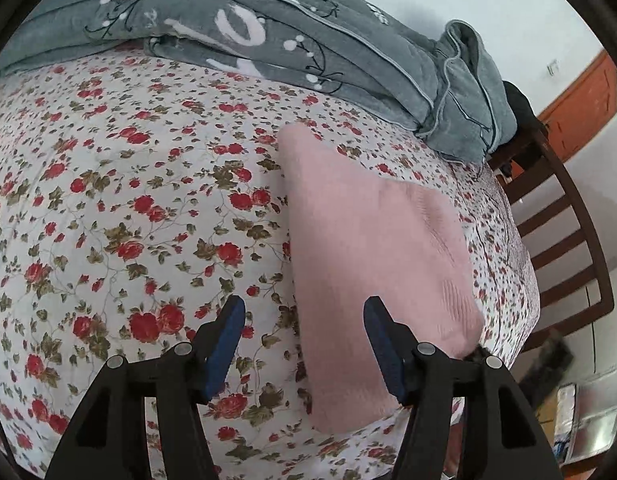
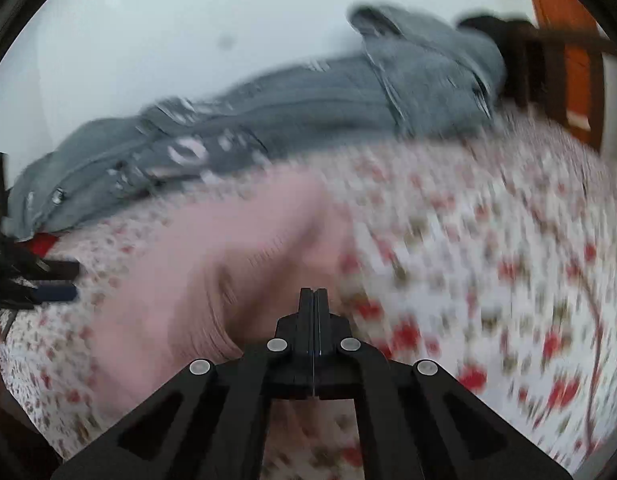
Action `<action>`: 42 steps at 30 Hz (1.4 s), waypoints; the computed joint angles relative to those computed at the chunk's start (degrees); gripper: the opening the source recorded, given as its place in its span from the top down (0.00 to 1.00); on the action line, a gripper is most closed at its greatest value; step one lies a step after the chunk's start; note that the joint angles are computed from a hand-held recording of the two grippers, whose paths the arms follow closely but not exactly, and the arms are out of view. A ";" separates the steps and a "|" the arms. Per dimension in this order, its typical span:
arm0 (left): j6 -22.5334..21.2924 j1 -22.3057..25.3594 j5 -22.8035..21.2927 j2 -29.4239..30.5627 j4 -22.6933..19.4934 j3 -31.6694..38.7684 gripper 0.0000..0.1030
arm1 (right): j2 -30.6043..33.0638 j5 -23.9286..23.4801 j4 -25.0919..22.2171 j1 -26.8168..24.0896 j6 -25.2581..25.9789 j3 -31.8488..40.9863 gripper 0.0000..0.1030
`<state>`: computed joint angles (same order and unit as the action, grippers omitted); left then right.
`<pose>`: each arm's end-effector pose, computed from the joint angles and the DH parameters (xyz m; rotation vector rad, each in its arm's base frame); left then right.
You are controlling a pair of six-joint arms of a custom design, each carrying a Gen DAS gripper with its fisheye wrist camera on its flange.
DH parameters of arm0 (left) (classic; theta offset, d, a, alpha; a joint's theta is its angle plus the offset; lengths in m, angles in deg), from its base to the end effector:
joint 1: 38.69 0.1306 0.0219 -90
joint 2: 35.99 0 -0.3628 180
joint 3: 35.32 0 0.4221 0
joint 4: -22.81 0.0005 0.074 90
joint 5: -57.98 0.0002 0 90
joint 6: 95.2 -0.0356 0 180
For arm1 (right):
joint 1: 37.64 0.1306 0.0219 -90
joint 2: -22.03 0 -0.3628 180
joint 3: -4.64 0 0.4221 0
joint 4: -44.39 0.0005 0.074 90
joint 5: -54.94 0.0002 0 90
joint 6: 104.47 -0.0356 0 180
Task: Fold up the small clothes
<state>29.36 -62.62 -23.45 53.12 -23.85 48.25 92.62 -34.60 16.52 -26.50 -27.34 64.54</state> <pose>0.4576 -0.2094 0.3662 -0.1726 2.5673 -0.5984 0.3943 0.0768 0.3260 0.0384 2.2524 0.2169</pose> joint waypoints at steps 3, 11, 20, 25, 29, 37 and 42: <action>-0.82 -0.73 3.96 0.40 3.88 -0.20 0.42 | 1.35 0.09 -2.85 -0.97 0.43 -0.34 1.00; -3.86 -5.87 -2.65 6.38 2.73 1.65 0.29 | -3.70 -3.15 -5.08 -4.51 1.91 2.01 0.92; -2.81 -2.54 3.87 0.58 6.57 -4.02 0.29 | -2.58 -10.11 -5.25 1.00 4.84 5.06 0.52; -5.37 -2.16 2.12 -1.50 4.86 -5.84 0.31 | 1.73 -8.23 -5.75 0.49 5.07 4.12 0.88; -6.75 -2.08 3.88 -3.03 6.85 -7.70 0.31 | -2.40 -18.26 -2.29 -3.98 4.30 1.91 0.88; -9.12 -4.13 7.60 0.77 5.40 -6.64 0.31 | 2.86 -15.32 -6.25 -3.86 6.13 5.13 0.86; -12.12 -5.59 6.67 -1.88 6.27 -8.56 0.31 | 2.90 -15.71 -9.90 -4.25 7.35 6.64 0.83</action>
